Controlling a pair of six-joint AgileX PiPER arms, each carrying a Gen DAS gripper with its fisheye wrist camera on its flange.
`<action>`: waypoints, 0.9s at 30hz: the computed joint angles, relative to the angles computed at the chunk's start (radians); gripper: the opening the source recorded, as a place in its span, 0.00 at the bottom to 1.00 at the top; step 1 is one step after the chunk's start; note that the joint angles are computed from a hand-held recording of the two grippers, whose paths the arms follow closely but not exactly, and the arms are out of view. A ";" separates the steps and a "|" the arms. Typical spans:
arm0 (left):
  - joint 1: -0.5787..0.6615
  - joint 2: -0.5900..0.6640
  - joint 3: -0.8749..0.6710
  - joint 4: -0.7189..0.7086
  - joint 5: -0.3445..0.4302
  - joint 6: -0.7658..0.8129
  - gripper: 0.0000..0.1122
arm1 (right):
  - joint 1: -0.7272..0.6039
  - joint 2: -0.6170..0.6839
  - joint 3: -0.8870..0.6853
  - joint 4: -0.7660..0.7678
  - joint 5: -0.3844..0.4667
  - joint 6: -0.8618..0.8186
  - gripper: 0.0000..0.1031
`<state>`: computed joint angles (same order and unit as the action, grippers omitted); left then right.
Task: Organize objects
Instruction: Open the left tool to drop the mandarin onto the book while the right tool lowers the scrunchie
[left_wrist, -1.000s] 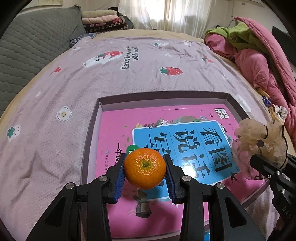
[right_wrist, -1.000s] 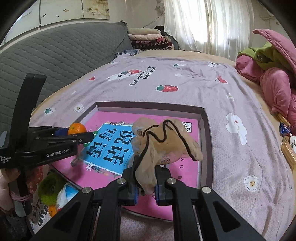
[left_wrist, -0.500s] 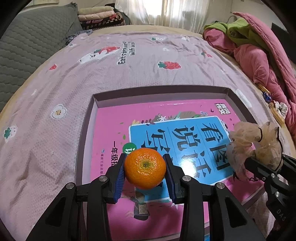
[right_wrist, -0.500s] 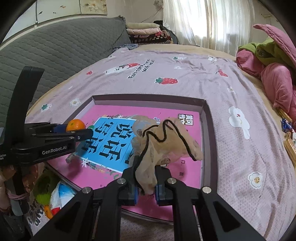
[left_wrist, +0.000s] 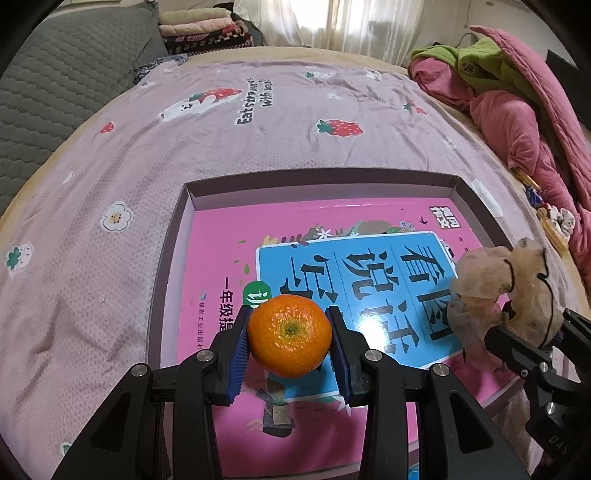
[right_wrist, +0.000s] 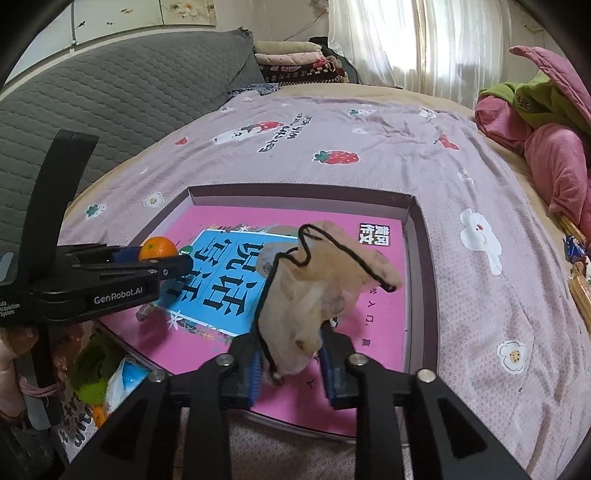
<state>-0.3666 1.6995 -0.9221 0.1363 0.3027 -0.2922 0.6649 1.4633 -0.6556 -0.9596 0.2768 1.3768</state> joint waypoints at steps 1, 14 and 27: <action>-0.002 -0.003 0.002 0.024 0.000 -0.024 0.36 | 0.001 -0.002 0.001 -0.006 0.001 0.008 0.33; 0.012 -0.067 0.021 0.038 0.003 -0.031 0.48 | 0.025 -0.038 0.008 -0.086 0.029 0.081 0.48; -0.010 -0.115 0.066 0.134 0.010 -0.138 0.48 | 0.030 -0.083 0.019 -0.125 0.046 0.121 0.52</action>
